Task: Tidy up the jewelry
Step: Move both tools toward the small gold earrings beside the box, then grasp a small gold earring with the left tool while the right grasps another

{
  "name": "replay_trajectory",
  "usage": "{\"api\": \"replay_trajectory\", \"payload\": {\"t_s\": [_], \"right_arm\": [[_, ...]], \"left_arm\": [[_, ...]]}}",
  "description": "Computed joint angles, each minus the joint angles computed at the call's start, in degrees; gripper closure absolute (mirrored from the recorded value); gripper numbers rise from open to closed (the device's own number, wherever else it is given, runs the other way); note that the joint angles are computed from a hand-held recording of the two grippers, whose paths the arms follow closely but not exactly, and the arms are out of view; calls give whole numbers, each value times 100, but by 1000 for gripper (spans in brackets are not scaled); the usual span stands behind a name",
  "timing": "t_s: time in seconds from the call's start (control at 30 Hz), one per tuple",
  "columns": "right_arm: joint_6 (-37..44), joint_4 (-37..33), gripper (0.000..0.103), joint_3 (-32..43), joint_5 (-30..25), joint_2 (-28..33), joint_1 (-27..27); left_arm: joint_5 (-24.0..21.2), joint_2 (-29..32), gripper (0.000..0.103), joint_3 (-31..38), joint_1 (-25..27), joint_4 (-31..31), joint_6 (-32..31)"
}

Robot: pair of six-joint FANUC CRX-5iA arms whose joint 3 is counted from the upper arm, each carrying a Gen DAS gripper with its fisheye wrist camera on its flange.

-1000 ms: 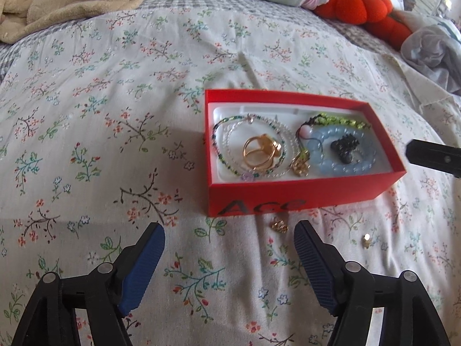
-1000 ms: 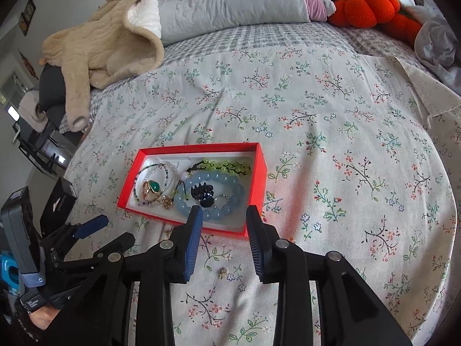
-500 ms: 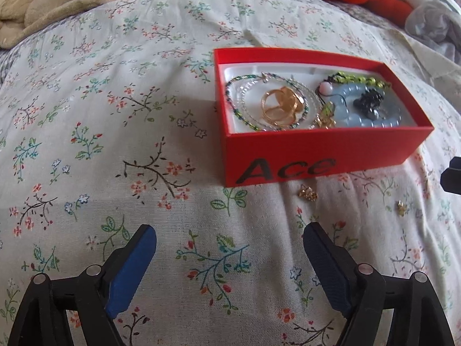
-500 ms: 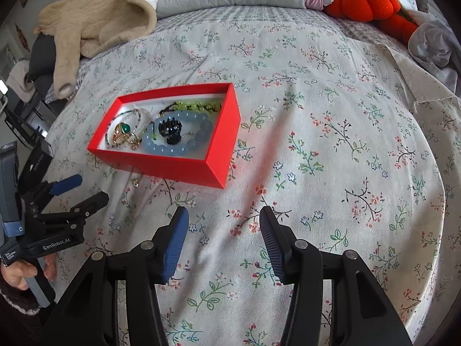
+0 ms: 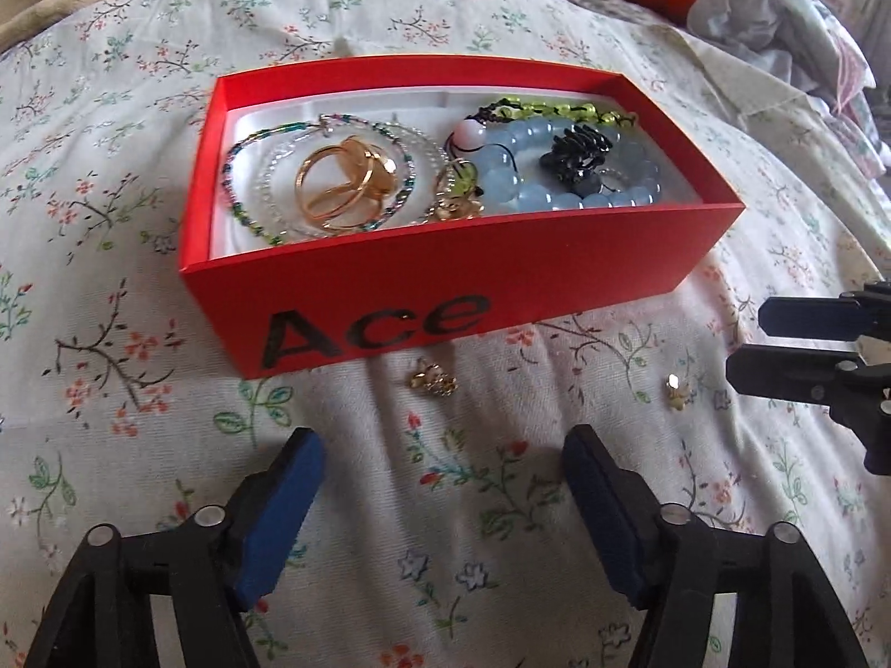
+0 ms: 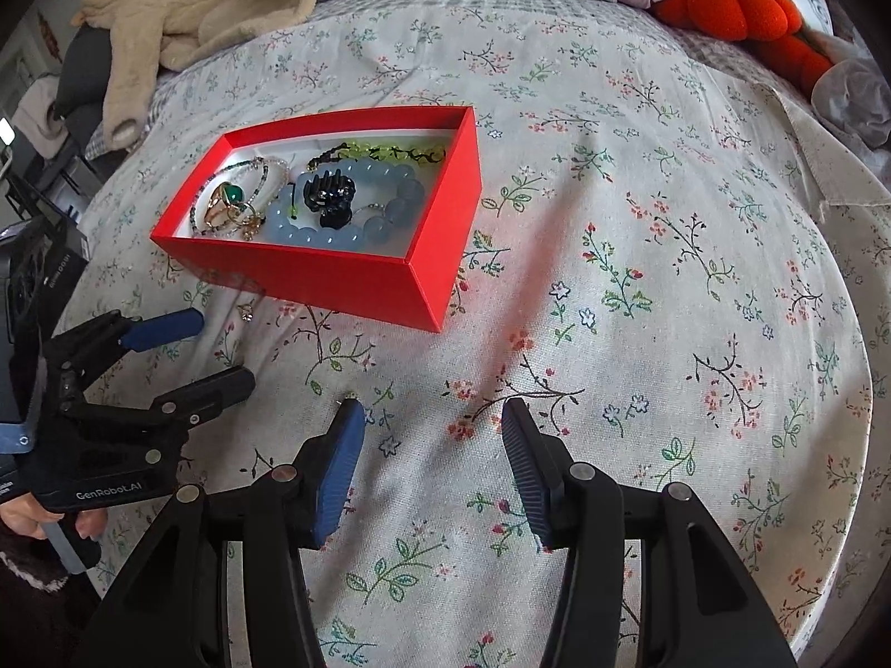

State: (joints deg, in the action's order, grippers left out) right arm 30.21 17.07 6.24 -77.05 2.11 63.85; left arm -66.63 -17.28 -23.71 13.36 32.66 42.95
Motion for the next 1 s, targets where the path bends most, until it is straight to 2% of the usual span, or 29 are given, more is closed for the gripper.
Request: {"api": "replay_trajectory", "payload": {"t_s": [0.1, 0.43, 0.77, 0.9, 1.0], "right_arm": [[56, 15, 49, -20, -27, -2, -1], [37, -99, 49, -79, -20, -84, -75], [122, -168, 49, 33, -36, 16, -60], [115, -168, 49, 61, -36, 40, -45], [93, -156, 49, 68, -33, 50, -47]], "left_arm": [[72, 31, 39, -31, -68, 78, 9], [245, 43, 51, -266, -64, 482, -214], [342, 61, 62, -201, -136, 367, -18], [335, 73, 71, -150, -123, 273, 92], [308, 42, 85, -135, -64, 142, 138]]}}
